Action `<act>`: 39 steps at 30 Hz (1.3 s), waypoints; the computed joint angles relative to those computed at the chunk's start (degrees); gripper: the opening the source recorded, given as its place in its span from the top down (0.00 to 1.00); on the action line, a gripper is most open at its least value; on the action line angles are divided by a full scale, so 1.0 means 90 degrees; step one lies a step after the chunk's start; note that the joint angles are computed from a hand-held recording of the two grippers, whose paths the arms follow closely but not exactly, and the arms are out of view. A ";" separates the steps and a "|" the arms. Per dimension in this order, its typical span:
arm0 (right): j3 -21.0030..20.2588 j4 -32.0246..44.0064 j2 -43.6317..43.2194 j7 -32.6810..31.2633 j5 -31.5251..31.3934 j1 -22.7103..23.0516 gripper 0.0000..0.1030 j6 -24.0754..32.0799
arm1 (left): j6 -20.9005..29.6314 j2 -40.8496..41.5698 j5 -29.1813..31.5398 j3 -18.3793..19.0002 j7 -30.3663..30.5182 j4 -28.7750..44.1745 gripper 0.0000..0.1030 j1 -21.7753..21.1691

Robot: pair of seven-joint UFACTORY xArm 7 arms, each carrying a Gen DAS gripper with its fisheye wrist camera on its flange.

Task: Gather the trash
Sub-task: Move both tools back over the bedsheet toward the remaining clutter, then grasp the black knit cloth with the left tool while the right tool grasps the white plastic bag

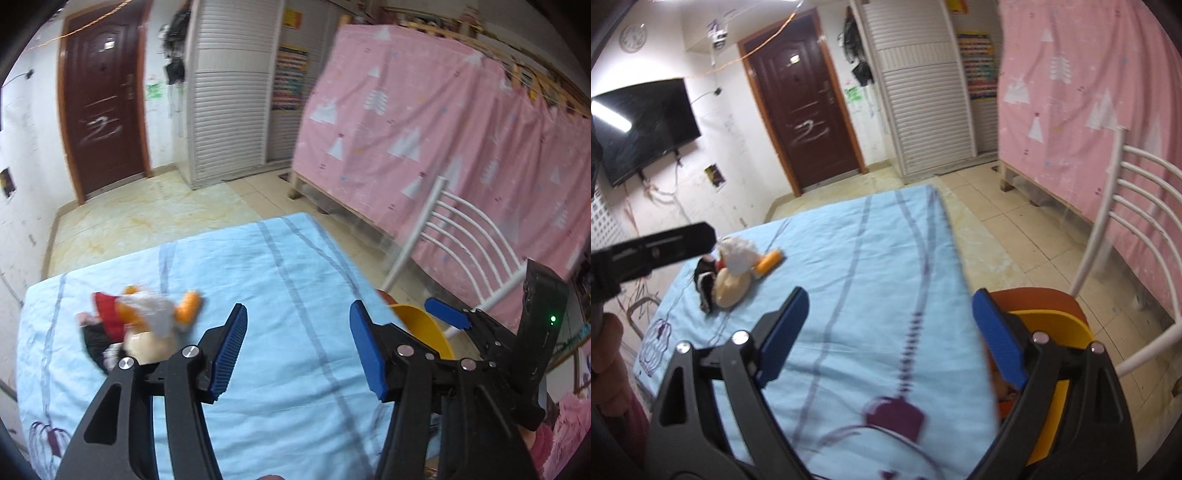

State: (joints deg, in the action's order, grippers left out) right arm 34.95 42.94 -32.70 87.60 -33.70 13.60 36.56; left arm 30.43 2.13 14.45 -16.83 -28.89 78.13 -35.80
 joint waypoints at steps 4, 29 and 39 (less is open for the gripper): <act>0.0217 0.0546 0.0747 0.0056 -0.0385 -0.0209 0.16 -0.0130 | -0.0084 -0.0403 -0.0104 0.0147 0.0025 -0.0469 0.51 0.0274; -0.0820 0.2989 0.3884 -0.0344 -0.1824 0.1360 0.16 0.0217 | 0.0269 -0.0149 -0.1285 0.0538 0.0654 -0.0867 0.50 0.1318; -0.1624 0.3784 0.4459 -0.0731 -0.2020 0.2092 0.16 0.0231 | 0.0415 0.0057 -0.0655 0.0663 0.0110 -0.0858 0.50 0.1372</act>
